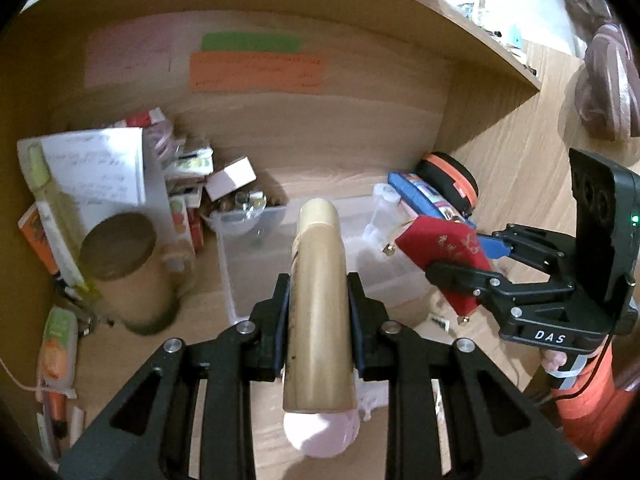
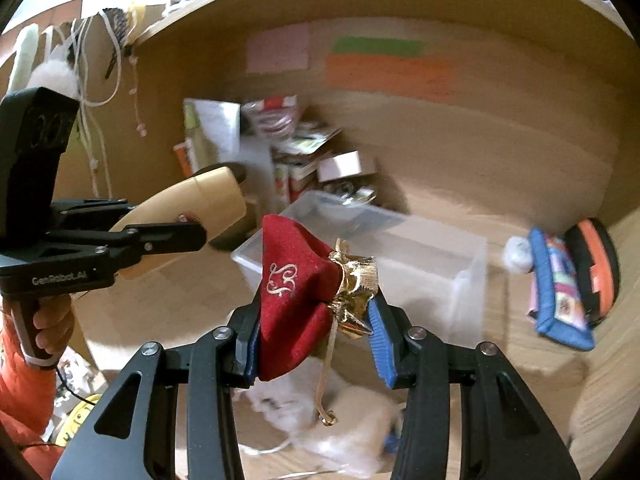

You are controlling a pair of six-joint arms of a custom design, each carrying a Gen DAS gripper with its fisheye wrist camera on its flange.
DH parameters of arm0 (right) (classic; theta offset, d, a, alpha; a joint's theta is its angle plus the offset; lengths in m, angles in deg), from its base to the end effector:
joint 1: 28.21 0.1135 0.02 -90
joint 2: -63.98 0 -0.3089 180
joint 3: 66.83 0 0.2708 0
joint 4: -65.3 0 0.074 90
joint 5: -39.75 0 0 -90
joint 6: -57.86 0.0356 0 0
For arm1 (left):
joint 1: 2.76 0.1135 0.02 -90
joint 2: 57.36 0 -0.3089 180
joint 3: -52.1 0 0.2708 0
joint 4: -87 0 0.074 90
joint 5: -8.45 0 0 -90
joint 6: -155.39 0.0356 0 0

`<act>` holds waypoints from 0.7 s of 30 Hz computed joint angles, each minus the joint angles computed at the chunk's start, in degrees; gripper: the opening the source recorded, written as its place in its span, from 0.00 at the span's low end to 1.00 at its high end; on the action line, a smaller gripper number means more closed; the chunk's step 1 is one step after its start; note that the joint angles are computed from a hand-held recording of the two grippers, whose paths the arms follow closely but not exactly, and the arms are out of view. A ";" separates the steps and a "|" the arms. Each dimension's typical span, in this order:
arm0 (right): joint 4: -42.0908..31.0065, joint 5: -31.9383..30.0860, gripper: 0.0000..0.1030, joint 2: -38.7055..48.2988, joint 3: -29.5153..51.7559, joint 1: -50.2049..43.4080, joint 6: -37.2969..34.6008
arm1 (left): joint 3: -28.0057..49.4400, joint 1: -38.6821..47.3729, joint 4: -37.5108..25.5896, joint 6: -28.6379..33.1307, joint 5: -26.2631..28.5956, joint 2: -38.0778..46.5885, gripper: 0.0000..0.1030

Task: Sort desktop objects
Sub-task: 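Carry the lotion bottle and red pouch over the clear plastic box with both grippers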

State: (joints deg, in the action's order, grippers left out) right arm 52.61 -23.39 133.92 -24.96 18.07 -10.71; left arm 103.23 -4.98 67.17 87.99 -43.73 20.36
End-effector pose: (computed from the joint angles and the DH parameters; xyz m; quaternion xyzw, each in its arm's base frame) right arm 0.1727 0.1574 0.2072 -0.0958 0.8843 0.0504 0.4541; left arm 0.2658 -0.0322 0.2201 0.3063 0.8321 -0.2341 0.3989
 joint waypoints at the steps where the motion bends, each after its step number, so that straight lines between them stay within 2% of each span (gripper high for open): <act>1: -0.04 -0.50 0.40 -0.72 -0.10 -1.24 -0.93 | 0.25 -0.70 0.56 -0.78 -0.46 0.17 0.24; 9: 1.49 -4.96 0.40 -2.24 -0.31 -9.83 -5.91 | 4.72 -5.45 2.16 -4.11 -3.03 5.32 0.24; 21: 7.19 -12.87 0.41 4.37 0.89 -19.80 -9.79 | 12.25 -8.54 1.85 -4.14 -5.89 16.08 0.24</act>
